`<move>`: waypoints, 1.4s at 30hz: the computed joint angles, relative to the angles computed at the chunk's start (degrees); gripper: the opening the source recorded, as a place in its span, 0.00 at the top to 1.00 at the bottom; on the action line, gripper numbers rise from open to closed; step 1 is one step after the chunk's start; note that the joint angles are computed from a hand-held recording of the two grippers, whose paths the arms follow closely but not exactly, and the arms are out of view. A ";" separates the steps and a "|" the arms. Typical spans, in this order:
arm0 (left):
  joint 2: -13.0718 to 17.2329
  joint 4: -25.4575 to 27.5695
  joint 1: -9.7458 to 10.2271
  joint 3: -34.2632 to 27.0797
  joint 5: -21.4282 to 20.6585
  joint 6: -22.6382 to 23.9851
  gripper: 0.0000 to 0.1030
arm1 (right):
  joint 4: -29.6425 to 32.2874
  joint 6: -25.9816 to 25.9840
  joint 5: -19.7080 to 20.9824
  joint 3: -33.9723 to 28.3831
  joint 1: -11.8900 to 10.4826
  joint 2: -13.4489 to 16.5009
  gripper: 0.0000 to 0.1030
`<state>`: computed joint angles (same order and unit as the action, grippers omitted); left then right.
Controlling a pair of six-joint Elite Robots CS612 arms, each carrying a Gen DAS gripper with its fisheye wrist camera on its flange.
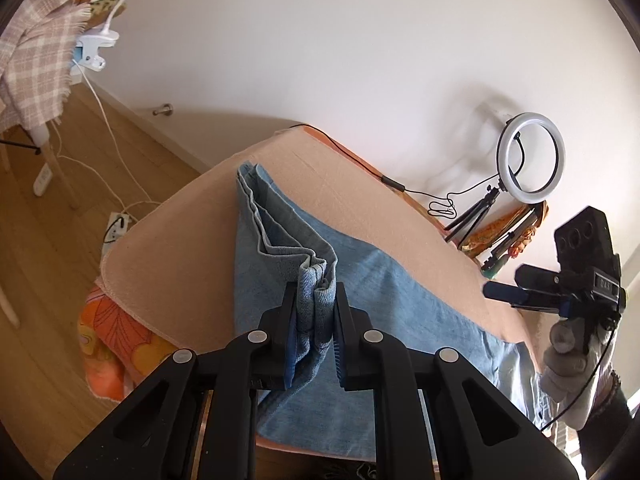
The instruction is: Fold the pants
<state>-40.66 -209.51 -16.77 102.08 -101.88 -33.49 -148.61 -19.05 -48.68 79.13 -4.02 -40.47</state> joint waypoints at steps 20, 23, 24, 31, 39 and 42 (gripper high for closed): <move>-1.84 7.73 -4.73 -0.66 0.71 18.42 0.88 | 29.35 -0.07 -19.13 -35.14 11.92 18.08 0.27; -2.10 8.36 -5.33 -0.41 0.95 20.03 0.88 | 28.11 0.13 -22.43 -35.54 12.16 18.67 0.27; -2.14 8.50 -5.44 -0.37 0.98 20.31 0.88 | 27.78 0.25 -22.61 -35.39 12.10 18.69 0.34; -2.18 8.13 -5.33 -0.38 -0.42 20.01 0.88 | 25.24 0.83 -21.13 -32.93 11.07 17.55 0.79; -2.31 3.95 -5.58 -0.82 -6.43 17.54 0.88 | 13.98 3.86 -14.94 -22.35 7.85 11.31 0.89; -2.52 2.77 -5.91 -1.10 -9.15 16.41 0.88 | 10.67 4.80 -12.94 -18.57 6.43 8.94 0.89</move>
<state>-43.18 -206.74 -22.68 100.97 -111.03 -17.08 -137.94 -14.24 -61.61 60.56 2.41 -31.53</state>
